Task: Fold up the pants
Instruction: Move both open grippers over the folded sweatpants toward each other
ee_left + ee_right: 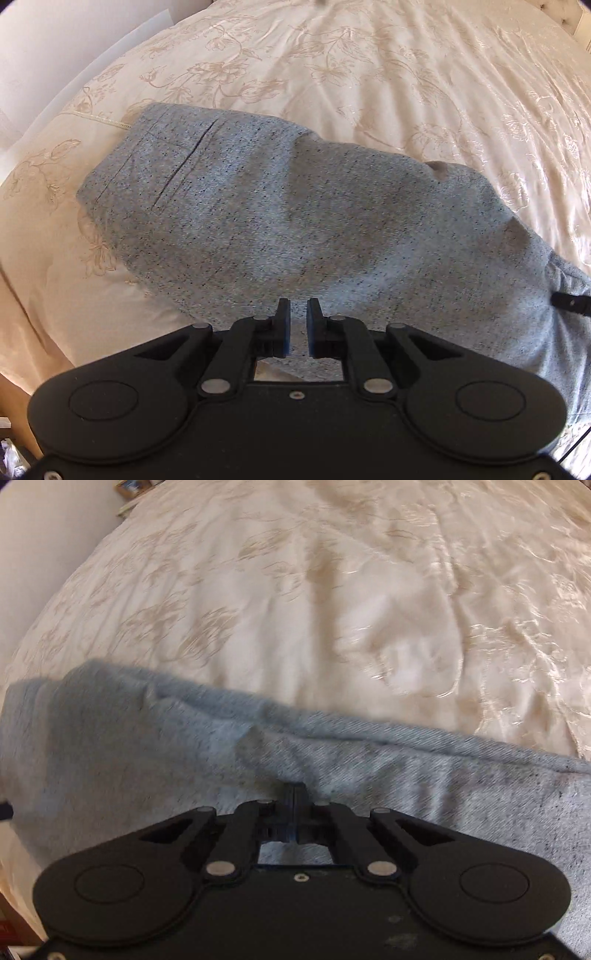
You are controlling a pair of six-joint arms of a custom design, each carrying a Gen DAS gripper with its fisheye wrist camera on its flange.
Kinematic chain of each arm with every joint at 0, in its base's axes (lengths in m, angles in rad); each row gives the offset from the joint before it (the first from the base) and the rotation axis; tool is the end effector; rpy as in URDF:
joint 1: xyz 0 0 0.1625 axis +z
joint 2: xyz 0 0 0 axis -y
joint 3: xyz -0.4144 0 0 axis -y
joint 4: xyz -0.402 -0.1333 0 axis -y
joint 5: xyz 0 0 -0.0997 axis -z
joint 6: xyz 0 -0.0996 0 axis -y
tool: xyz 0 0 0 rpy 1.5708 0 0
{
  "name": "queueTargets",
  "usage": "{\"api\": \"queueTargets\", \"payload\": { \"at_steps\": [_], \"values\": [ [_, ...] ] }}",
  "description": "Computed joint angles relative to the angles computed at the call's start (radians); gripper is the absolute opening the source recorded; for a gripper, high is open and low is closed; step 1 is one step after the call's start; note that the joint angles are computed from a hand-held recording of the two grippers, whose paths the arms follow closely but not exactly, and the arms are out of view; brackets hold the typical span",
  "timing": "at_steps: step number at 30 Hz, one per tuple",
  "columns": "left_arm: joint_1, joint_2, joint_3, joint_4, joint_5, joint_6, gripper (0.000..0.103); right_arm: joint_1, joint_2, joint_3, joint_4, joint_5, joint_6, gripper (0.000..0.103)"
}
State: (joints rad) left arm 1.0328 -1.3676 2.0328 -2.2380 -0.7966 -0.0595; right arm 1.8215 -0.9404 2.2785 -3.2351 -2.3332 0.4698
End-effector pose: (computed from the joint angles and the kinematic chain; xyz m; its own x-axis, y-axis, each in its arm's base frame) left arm -0.0818 -0.5331 0.2492 -0.6441 0.3135 -0.6978 0.4750 0.8789 -0.0436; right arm 0.1752 -0.4243 0.0698 -0.7800 0.4466 0.4383 0.1325 0.8024 -0.5819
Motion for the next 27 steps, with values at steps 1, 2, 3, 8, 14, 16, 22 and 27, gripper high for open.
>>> {"api": "queueTargets", "payload": {
  "at_steps": [1,2,3,8,14,16,22,27],
  "values": [
    [0.011,0.003,-0.006,-0.003,-0.002,0.017,0.016,0.010,-0.012,-0.009,0.039,-0.030,0.036,0.000],
    [0.018,0.006,-0.010,-0.006,-0.002,0.029,0.016,0.033,-0.017,-0.023,0.081,-0.067,0.062,0.001],
    [0.025,0.010,-0.016,-0.007,-0.004,0.041,0.016,0.059,-0.014,-0.036,0.096,-0.094,0.065,0.016],
    [0.052,0.042,-0.061,0.024,-0.040,0.075,0.016,0.095,0.034,-0.112,0.092,0.047,0.004,0.019],
    [0.070,0.103,-0.150,0.033,-0.097,0.144,0.016,0.058,0.102,-0.212,0.274,-0.016,0.213,0.000],
    [0.075,0.130,-0.188,0.031,-0.107,0.173,0.016,0.075,0.086,-0.238,0.337,-0.060,0.302,0.008],
    [0.111,0.234,-0.320,0.058,-0.130,0.222,0.016,0.141,0.114,-0.336,0.182,-0.058,0.087,0.032],
    [0.149,0.313,-0.406,0.180,-0.106,0.233,0.016,0.133,0.209,-0.503,0.217,0.041,0.014,0.036]
  ]
}}
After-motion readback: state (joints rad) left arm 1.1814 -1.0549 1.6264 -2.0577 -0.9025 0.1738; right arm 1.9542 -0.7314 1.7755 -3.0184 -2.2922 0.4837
